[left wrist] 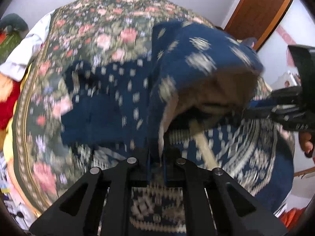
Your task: Fold large clothes
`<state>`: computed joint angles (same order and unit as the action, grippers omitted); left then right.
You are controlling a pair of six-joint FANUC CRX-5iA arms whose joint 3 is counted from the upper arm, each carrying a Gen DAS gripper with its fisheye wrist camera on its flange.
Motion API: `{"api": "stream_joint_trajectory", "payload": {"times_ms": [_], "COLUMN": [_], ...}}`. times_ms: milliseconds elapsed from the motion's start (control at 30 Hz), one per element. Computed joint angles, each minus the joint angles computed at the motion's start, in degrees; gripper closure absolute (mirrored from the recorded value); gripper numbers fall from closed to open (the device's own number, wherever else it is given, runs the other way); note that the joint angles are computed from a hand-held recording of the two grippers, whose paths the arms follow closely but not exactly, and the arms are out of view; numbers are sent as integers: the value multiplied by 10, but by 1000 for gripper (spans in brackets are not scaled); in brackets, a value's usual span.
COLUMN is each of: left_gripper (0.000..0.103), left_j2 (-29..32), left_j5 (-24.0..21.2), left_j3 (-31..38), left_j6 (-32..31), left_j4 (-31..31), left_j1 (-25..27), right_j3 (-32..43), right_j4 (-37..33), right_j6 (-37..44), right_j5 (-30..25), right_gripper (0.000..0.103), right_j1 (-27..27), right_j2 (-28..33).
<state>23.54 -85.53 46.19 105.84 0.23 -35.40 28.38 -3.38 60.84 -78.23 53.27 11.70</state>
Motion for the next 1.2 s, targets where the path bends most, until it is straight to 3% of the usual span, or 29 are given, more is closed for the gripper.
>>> {"api": "stream_joint_trajectory", "payload": {"times_ms": [200,333,400,433,467,600,733,833,967,1033,1100,1133,1167,1200], "left_gripper": [92,91,85,74,64,51,49,49,50,50,50,50,50,50], "left_j2": [-79,-119,-133,-134,-130,-95,-20,46,106,96,86,83,80,79], "left_j5": [2,-29,-28,-35,-42,-29,-23,-42,-64,-39,-26,-24,-25,-26], "left_j3": [-114,-125,-123,-112,-97,-41,31,92,145,123,106,102,100,98], "left_j6": [8,27,37,46,53,54,55,68,61,42,22,14,5,-1], "left_j4": [7,-56,-76,-96,-114,-136,-86,-51,-12,2,5,7,8,7], "left_j1": [-6,-14,-9,-9,-11,4,40,53,49,40,28,23,17,12], "right_j3": [-63,-78,-73,-65,-59,-10,71,98,116,75,42,39,28,15], "right_j4": [38,72,89,97,101,123,152,194,192,170,173,187,213,208], "right_j6": [-19,-39,-53,-57,-61,-67,-49,-52,-53,-61,-70,-76,-86,-80], "right_j5": [-6,-4,3,8,14,32,4,-36,-97,-71,-42,-47,-53,-41], "right_gripper": [87,87,87,87,87,87,87,87,87,86,73,47,36,36], "right_j1": [27,30,26,24,21,16,15,17,5,-8,-12,-10,-5,-7], "right_j2": [-44,-65,-68,-66,-64,-28,49,96,141,126,105,106,103,93]}}
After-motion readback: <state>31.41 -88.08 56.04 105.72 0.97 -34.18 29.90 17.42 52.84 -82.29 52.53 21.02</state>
